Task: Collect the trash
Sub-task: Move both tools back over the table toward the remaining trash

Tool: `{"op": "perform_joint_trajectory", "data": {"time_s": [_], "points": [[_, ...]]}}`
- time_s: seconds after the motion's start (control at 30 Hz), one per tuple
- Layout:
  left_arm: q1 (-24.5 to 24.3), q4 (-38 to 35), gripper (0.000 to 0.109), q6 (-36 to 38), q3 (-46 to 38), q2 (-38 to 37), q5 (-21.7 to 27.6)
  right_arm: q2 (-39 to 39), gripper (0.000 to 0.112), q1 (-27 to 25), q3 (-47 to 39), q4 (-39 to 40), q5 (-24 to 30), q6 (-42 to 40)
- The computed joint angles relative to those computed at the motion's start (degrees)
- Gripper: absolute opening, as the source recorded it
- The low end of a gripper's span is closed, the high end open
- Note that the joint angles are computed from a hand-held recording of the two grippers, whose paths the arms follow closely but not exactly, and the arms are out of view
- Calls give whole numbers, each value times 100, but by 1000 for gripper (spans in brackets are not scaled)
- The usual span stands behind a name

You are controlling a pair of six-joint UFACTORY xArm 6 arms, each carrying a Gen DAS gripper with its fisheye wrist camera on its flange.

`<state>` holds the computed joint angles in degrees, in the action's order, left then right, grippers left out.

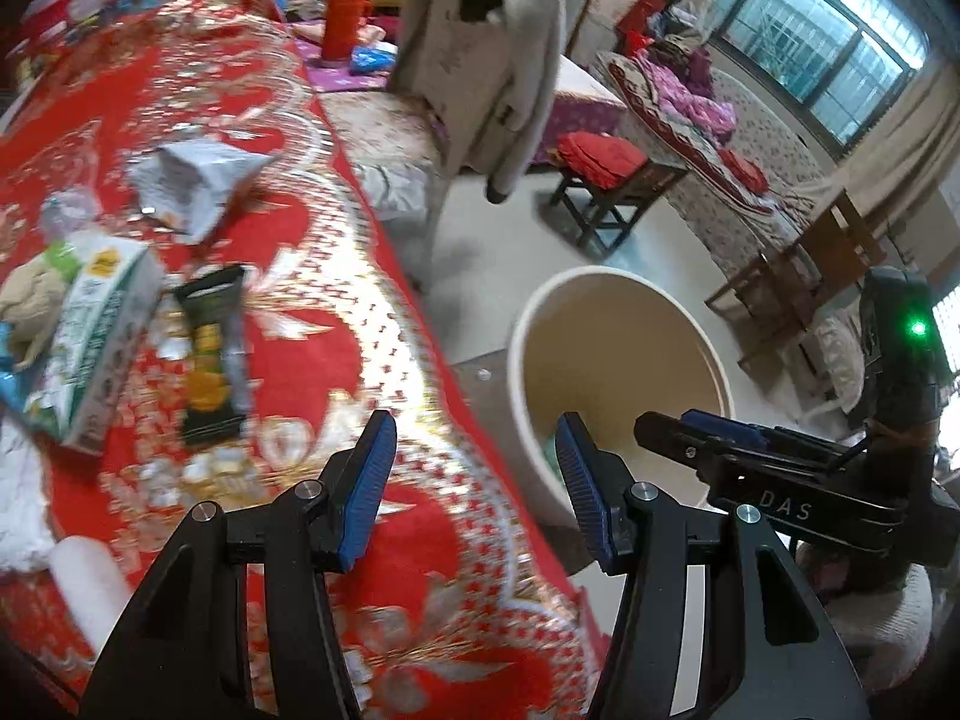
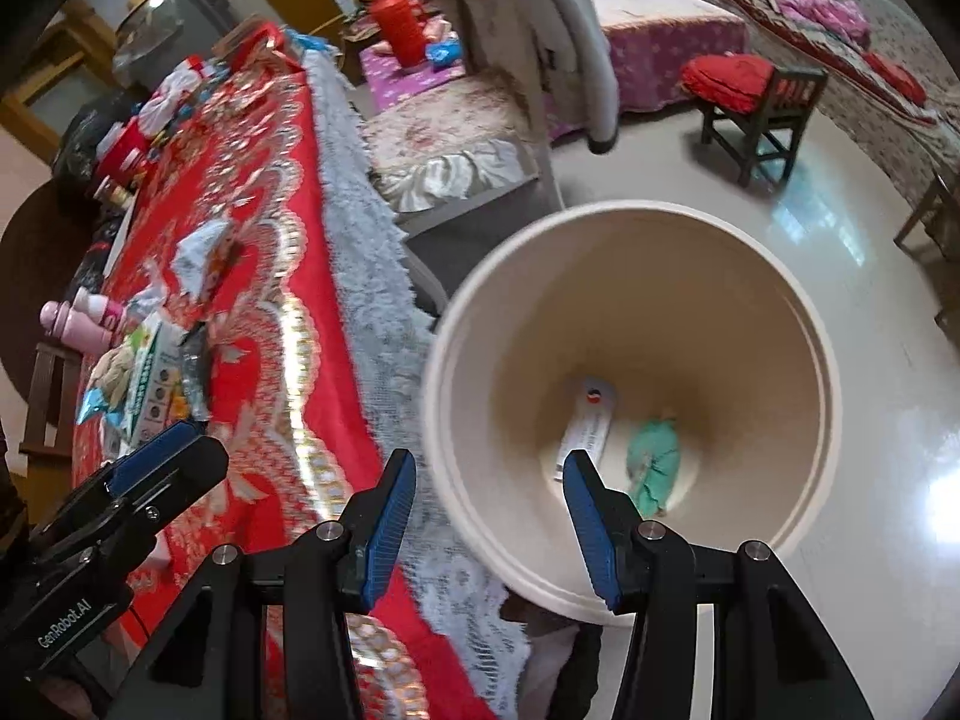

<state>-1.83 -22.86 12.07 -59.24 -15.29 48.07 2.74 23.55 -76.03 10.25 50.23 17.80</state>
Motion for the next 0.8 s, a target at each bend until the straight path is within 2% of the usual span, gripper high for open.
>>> {"op": "perform_joint_trajectory", "data": {"time_s": [0.33, 0.8], "points": [[773, 78, 54, 120, 319, -510, 2, 464, 50, 631, -691, 15, -11, -99], [2141, 32, 54, 311, 699, -1054, 267, 1351, 51, 1386, -1819, 199, 198, -338]]}}
